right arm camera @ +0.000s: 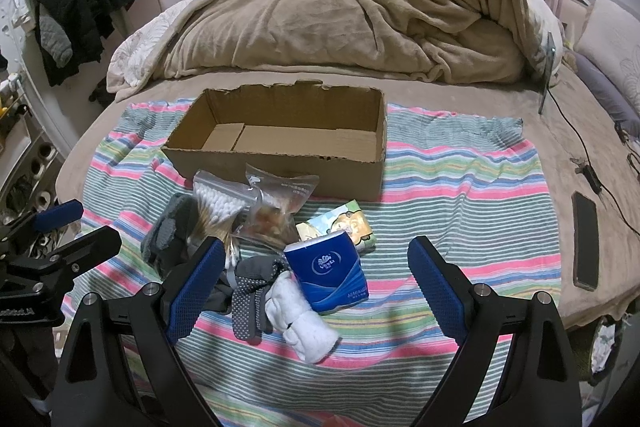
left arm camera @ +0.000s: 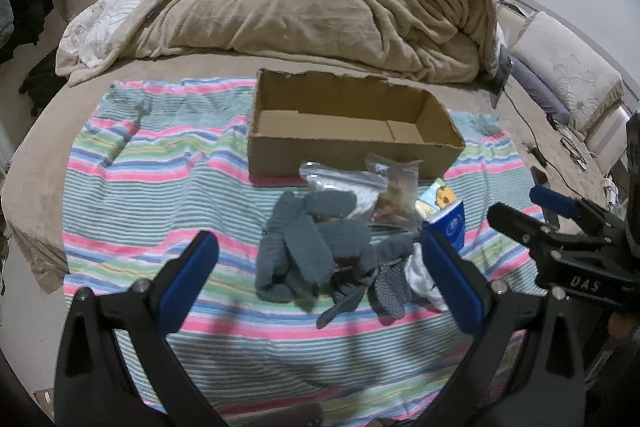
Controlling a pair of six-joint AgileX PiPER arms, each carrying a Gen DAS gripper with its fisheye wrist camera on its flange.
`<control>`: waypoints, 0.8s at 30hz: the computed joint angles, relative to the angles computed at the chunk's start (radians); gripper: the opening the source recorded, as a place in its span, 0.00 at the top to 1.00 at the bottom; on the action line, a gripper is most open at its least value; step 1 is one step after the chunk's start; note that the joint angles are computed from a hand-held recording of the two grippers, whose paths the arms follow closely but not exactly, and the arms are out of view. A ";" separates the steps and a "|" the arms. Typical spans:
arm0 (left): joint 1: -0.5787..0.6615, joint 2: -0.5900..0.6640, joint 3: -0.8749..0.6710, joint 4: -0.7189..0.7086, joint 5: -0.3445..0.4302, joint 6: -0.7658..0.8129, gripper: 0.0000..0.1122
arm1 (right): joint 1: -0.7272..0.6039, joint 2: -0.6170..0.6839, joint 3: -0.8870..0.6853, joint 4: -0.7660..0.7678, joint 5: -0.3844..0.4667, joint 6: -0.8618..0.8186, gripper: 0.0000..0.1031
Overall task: Organize objects
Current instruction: 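Move both tools toward the pile of items on the blanket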
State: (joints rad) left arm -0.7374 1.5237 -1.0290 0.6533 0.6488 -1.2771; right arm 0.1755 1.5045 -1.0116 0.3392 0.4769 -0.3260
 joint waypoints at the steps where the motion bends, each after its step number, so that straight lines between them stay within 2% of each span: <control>1: 0.004 0.004 0.001 -0.005 -0.005 0.005 0.09 | -0.003 0.003 0.002 0.004 -0.001 -0.005 0.08; 15: 0.089 0.115 0.006 -0.083 -0.129 0.106 0.10 | -0.019 0.146 -0.073 0.014 0.036 -0.022 0.08; 17: 0.108 0.134 0.007 -0.108 -0.151 0.133 0.11 | -0.016 0.170 -0.082 0.009 0.033 -0.020 0.08; 19: 0.124 0.157 0.004 -0.135 -0.169 0.164 0.19 | -0.013 0.190 -0.082 0.012 0.021 -0.028 0.08; 24: 0.153 0.200 0.001 -0.190 -0.198 0.221 0.21 | -0.010 0.239 -0.090 0.027 0.010 -0.054 0.08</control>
